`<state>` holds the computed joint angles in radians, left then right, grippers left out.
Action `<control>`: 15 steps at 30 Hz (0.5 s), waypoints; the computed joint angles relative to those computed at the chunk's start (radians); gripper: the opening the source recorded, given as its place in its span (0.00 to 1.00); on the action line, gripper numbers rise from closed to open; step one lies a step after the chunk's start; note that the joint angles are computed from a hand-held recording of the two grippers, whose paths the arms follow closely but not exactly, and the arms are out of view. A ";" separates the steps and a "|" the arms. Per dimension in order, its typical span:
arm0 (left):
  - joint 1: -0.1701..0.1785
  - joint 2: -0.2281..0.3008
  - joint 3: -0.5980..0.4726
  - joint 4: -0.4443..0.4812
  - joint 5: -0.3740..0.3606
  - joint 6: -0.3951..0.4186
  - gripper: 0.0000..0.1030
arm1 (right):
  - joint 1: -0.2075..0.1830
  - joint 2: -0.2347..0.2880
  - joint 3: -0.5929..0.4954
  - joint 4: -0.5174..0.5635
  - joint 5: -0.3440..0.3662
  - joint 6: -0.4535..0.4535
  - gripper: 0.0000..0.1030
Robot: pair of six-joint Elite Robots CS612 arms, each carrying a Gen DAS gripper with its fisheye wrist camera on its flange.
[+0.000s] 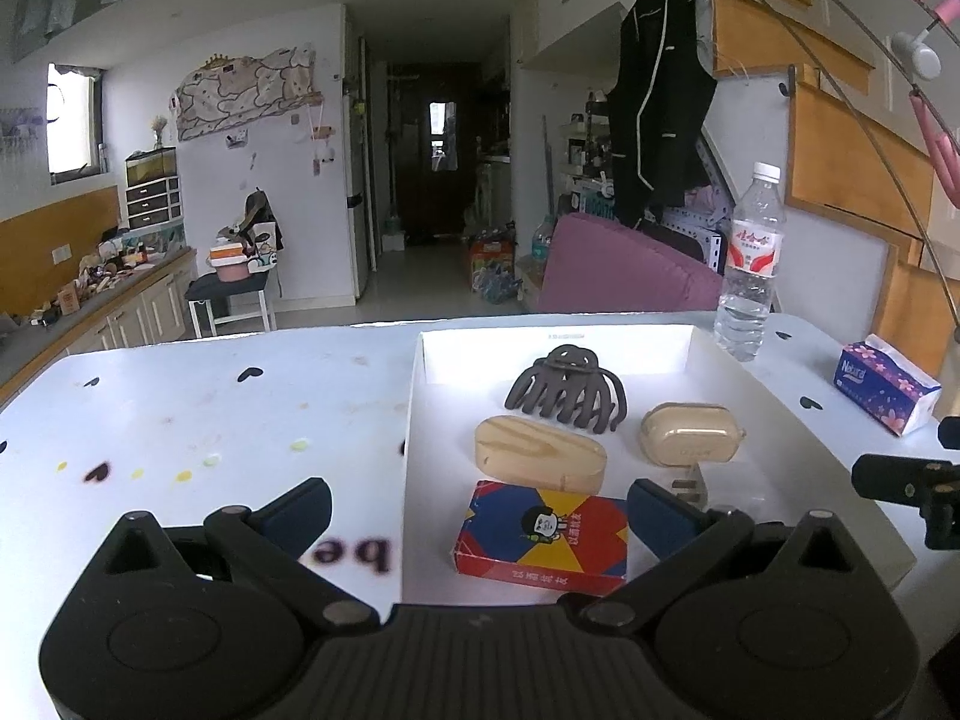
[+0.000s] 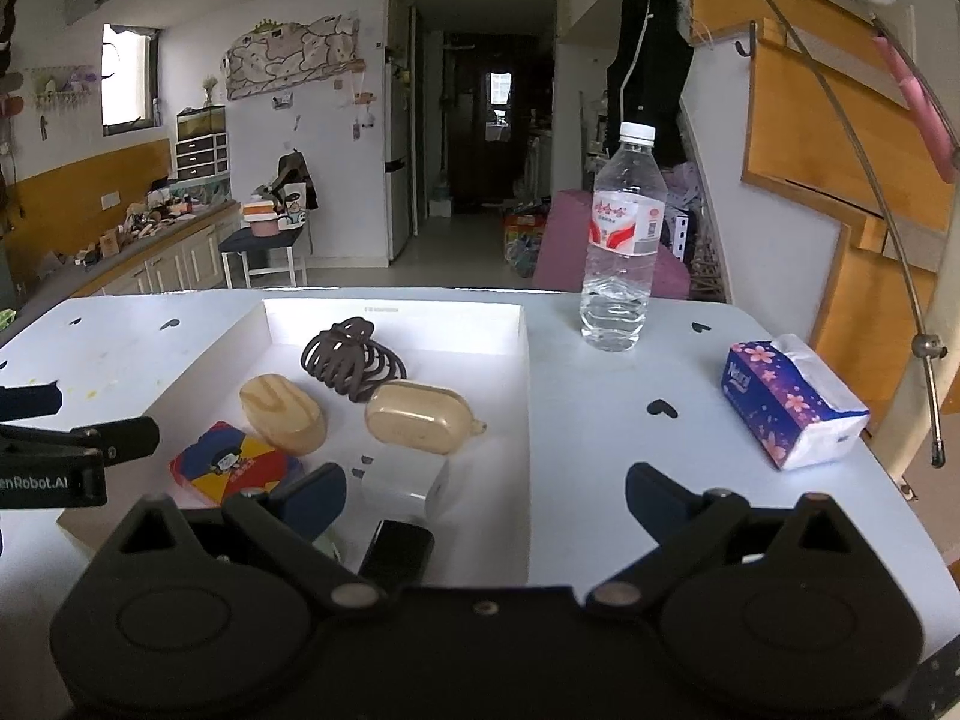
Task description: Organize rigid objects
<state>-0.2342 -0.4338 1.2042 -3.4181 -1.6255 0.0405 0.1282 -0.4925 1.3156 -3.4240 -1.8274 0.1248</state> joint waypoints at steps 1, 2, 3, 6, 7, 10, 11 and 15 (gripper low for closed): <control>0.000 0.000 0.001 -0.003 -0.002 0.001 1.00 | 0.000 0.000 0.000 0.002 0.000 0.000 0.98; 0.000 0.000 0.003 -0.006 -0.003 0.002 1.00 | 0.000 0.000 0.000 0.005 -0.002 0.001 0.98; 0.000 -0.001 0.004 -0.008 -0.004 0.004 1.00 | 0.000 0.000 -0.001 0.008 -0.004 0.002 0.98; 0.001 -0.001 0.006 -0.013 -0.008 0.005 1.00 | 0.000 0.001 -0.003 0.013 -0.006 0.005 0.98; 0.001 -0.001 0.006 -0.013 -0.009 0.005 1.00 | 0.000 0.001 -0.003 0.013 -0.007 0.005 0.98; 0.001 -0.002 0.008 -0.008 -0.008 0.005 1.00 | 0.000 0.001 -0.003 0.015 -0.008 0.008 0.98; 0.000 -0.002 0.008 -0.006 -0.007 0.004 1.00 | 0.000 0.001 -0.003 0.016 -0.008 0.008 0.98; 0.000 -0.002 0.007 -0.003 -0.007 0.004 1.00 | 0.000 0.001 -0.003 0.016 -0.008 0.007 0.98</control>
